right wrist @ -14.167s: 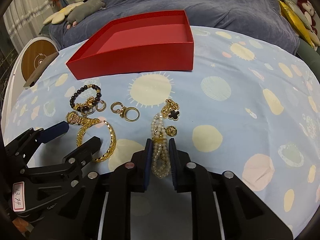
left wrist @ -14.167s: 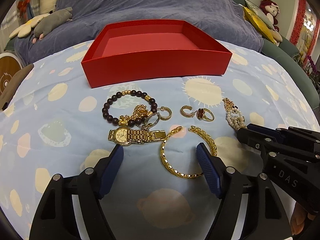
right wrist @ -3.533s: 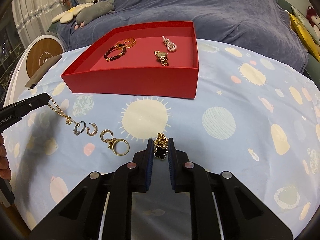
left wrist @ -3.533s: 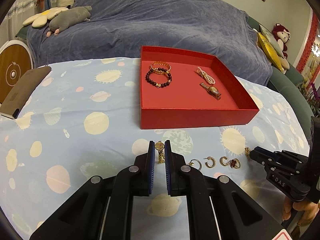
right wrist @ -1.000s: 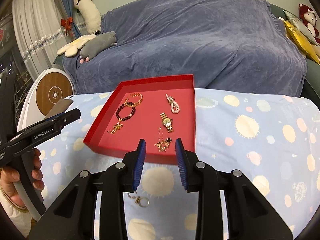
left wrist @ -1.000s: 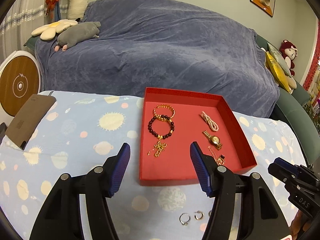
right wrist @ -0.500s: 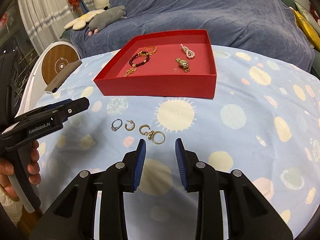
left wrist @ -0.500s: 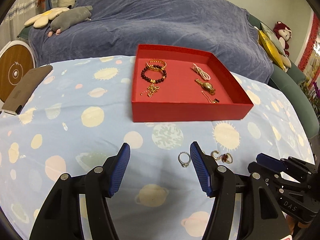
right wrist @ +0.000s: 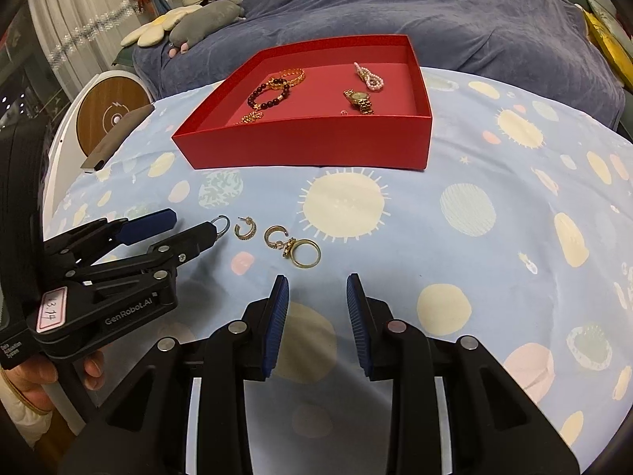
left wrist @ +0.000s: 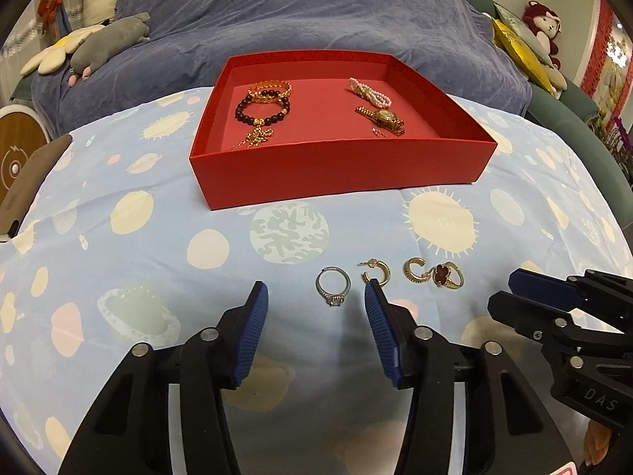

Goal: Organize jewelry
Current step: 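Grasp the silver ring on the sheet with the left tool, then grasp the gold ring with the right tool while the left tool holds the silver ring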

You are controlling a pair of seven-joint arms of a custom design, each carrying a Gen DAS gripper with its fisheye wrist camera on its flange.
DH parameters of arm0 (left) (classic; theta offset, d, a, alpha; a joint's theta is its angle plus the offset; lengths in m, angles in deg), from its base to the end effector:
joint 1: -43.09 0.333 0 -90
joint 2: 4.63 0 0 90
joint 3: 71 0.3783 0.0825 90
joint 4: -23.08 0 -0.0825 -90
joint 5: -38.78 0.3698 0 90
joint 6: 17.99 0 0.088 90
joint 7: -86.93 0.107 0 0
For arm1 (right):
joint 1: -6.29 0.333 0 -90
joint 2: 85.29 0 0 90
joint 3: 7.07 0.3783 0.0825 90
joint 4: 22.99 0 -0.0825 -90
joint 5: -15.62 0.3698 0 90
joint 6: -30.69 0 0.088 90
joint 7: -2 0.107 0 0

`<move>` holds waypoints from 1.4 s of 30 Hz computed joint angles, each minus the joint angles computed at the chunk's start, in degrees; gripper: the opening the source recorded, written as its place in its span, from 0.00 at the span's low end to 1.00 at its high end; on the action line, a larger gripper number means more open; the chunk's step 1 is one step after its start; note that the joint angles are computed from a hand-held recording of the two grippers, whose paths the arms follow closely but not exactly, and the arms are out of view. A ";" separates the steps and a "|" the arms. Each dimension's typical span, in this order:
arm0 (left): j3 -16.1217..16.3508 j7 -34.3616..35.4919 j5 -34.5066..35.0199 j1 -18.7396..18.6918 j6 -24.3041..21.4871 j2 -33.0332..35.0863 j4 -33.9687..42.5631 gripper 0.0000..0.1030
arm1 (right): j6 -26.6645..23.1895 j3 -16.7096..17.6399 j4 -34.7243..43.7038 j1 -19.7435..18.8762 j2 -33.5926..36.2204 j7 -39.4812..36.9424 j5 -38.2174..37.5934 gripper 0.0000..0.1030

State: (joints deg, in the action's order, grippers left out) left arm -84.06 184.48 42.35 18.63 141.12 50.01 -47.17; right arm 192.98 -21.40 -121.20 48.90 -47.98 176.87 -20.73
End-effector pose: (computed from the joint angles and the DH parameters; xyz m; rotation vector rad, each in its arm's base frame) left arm 0.7081 -0.4520 0.3130 -1.2018 2.5334 -0.8564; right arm 0.6122 0.4036 0.3216 -1.4966 2.1062 -0.4885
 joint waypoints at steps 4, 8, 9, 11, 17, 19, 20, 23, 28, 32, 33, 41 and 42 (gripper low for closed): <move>1.60 -0.59 1.32 -1.23 -0.01 0.86 0.99 0.35 | 0.15 -0.24 -0.03 0.05 -0.02 0.19 -0.05 0.28; 0.81 -0.38 1.14 -0.85 0.00 1.28 1.58 0.28 | 0.04 0.07 0.47 -0.31 0.36 -0.37 0.36 0.28; 0.86 -0.31 1.25 -0.89 0.25 1.32 1.57 0.22 | -0.15 0.22 0.79 -0.42 0.59 -0.68 0.56 0.28; 0.72 -0.14 1.26 -0.76 0.45 1.26 1.37 0.14 | -0.30 0.51 1.24 -0.64 0.90 -1.33 0.90 0.28; -1.13 1.57 -0.20 0.87 -0.02 0.49 0.14 0.07 | -0.55 0.94 3.24 -0.99 2.21 -3.65 1.85 0.28; -1.59 1.98 -0.82 1.44 -0.15 0.05 -0.38 0.07 | -0.59 1.12 4.07 -1.19 2.71 -4.69 2.31 0.28; -1.84 2.23 -1.13 1.75 -0.10 -0.16 -0.66 0.07 | -0.60 1.14 4.49 -1.24 2.99 -5.15 2.55 0.28; -2.00 2.43 -1.80 2.24 0.61 -0.80 -1.69 0.07 | -0.70 1.32 5.85 -1.57 3.99 -6.52 3.59 0.28; -2.54 3.03 -2.71 3.13 1.24 -1.50 -2.82 0.07 | -1.36 0.98 7.79 -1.51 5.35 -8.21 4.88 0.20; -3.08 3.53 -3.41 3.82 1.73 -2.07 -3.64 0.07 | -1.81 0.95 8.50 -1.58 5.90 -9.30 5.79 0.17; -3.13 3.59 -3.55 3.90 1.77 -2.14 -3.74 0.07 | -1.84 1.06 8.59 -1.68 6.01 -9.60 6.02 0.14; -2.97 3.41 -4.02 3.89 1.49 -2.28 -3.66 0.07 | -1.27 -0.60 8.03 -0.41 5.81 -8.75 5.88 0.08; -2.90 3.40 -4.00 3.86 1.58 -2.27 -3.68 0.07 | -1.04 -0.84 7.77 -0.24 5.63 -8.41 5.71 0.07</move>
